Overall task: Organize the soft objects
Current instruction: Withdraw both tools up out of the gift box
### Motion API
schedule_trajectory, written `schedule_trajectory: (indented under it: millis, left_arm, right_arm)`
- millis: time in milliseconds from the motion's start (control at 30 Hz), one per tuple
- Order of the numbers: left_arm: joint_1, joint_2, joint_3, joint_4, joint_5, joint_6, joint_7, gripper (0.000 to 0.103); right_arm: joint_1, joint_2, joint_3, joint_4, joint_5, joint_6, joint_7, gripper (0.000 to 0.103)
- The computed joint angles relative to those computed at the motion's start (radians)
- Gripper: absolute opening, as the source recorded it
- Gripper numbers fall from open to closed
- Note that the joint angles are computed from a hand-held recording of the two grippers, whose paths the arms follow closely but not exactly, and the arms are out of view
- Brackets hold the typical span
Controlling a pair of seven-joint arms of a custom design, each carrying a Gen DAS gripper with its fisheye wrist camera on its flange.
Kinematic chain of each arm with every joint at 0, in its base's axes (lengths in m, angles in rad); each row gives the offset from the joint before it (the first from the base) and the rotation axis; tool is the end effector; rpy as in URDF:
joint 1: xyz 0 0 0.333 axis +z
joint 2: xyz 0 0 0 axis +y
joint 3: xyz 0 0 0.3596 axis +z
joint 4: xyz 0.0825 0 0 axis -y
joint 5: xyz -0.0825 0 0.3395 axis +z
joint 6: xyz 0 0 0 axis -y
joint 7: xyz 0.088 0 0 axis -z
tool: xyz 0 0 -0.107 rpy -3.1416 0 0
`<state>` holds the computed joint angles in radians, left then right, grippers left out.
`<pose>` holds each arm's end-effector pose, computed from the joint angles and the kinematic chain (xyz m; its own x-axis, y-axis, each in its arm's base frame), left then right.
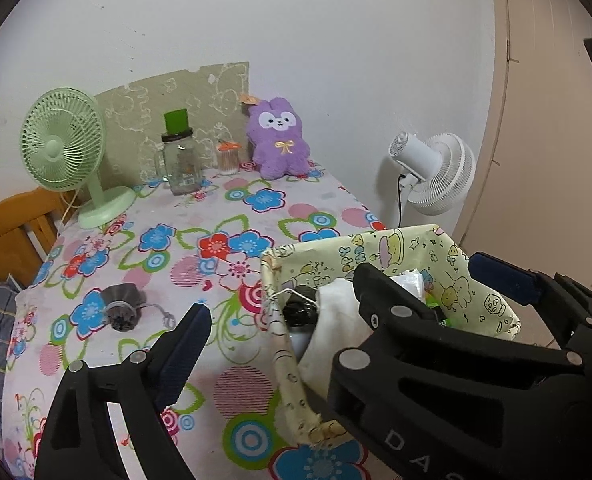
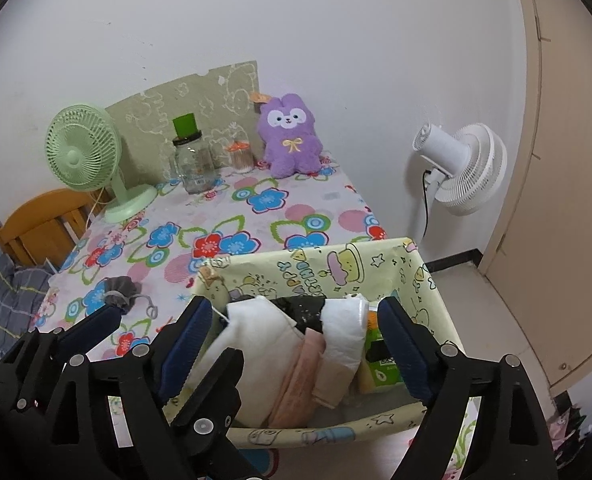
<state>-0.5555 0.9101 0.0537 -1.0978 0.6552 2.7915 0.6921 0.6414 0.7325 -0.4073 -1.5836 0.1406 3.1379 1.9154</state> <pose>0.6873 -0.4313 0.3966 -0.1982 -0.9800 0.0155 -0.6240 0.1139 -0.7731 0.7008 0.2465 0.3989 0.0217 -0.9939 -0.1080 -0.6317 0.0701 -0.7721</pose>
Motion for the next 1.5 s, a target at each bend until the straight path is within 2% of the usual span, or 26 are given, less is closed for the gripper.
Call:
schedule_trajectory:
  millis: [233,467,733,1100,1300,1500]
  left_arm:
    - [-0.011,-0.073,0.051,-0.114,0.061,0.059,-0.087,0.095]
    - [-0.023,-0.143,0.103,-0.214,0.162,0.095,-0.202,0.097]
    - [0.003,-0.199,0.110,-0.295,0.264,0.117,-0.298,0.097]
    - [0.045,-0.244,0.114,-0.364,0.385,0.135,-0.424,0.097]
    - [0.080,-0.249,0.099,-0.376,0.412,0.143,-0.448,0.097]
    - [0.106,-0.241,0.087,-0.371,0.414,0.127,-0.433,0.097]
  right_arm:
    - [0.083,-0.002,-0.081,-0.014,-0.005,0.014,0.026,0.094]
    - [0.137,0.003,-0.120,0.000,0.002,0.020,0.035,0.096]
    - [0.176,0.027,-0.140,0.051,-0.007,-0.005,0.065,0.098]
    - [0.169,0.068,-0.108,0.148,-0.064,-0.038,0.119,0.099]
    - [0.137,0.103,-0.063,0.239,-0.111,-0.091,0.143,0.099]
    - [0.081,0.145,0.015,0.341,-0.153,-0.142,0.165,0.099]
